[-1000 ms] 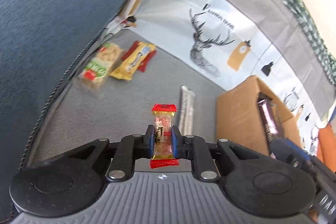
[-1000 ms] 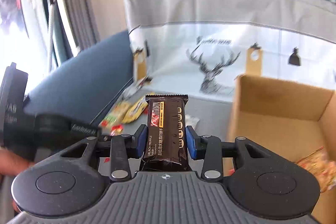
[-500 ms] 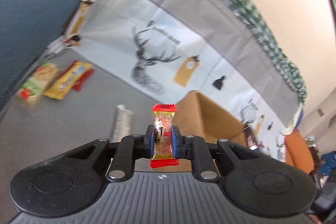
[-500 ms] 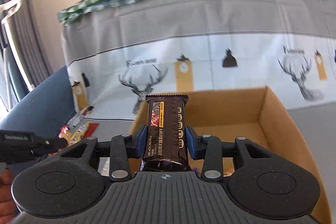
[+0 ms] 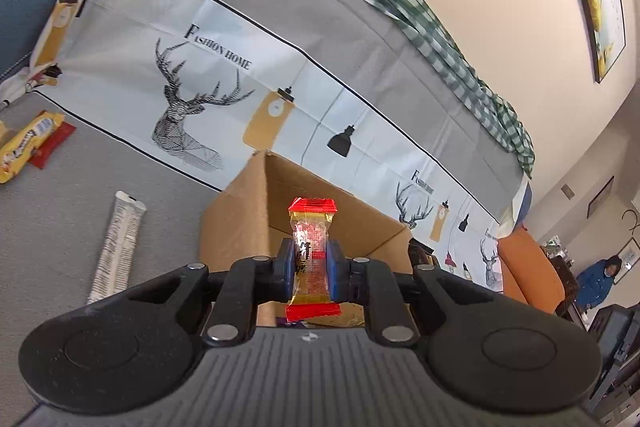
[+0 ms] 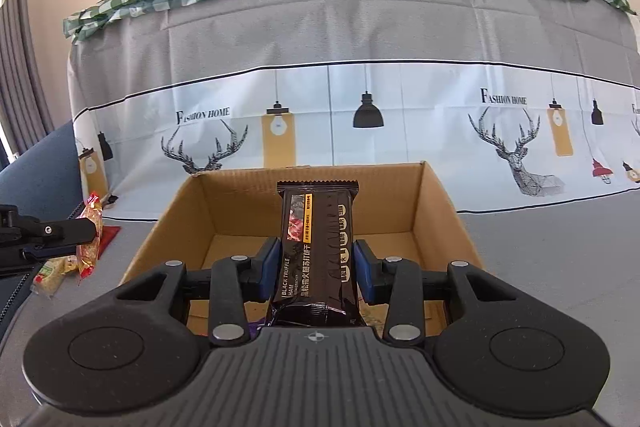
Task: Organize snacks
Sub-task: 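Lift and carry the candy and chocolate bar over the box with both tools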
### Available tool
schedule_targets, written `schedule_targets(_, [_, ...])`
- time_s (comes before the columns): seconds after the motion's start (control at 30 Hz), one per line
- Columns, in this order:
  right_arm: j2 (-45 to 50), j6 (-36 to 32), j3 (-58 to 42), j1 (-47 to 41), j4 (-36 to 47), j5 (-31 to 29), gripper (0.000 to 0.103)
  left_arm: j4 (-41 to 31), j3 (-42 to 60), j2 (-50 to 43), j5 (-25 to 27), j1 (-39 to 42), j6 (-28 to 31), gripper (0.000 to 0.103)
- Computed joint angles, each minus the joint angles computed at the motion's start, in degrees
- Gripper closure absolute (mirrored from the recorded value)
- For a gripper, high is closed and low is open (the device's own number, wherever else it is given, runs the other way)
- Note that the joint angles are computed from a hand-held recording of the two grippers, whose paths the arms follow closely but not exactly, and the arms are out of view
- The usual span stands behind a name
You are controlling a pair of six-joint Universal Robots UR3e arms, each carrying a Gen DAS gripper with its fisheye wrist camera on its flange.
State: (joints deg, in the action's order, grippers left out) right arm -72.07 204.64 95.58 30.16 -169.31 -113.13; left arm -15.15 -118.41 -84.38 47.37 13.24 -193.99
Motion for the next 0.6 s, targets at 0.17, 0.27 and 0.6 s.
schedule_targets(0.17, [0.1,0.7,0.2,-0.3,0.0,-1.1,0.062,3.2,1.1,-2.8,2.1,-3.5,-1.4,0.086])
schedule_targets(0.27, [0.8,0.6,-0.6,0.1,0.0,-2.0,0.062,3.5,1.5,-3.5,1.9,-4.5,-0.7,0.086])
schedule_targets(0.6, [2.7,-0.2,-3.2,0.9,0.8,-2.9,0.062,3.3,1.1,-3.6,0.8,-4.3,0.3,0.086])
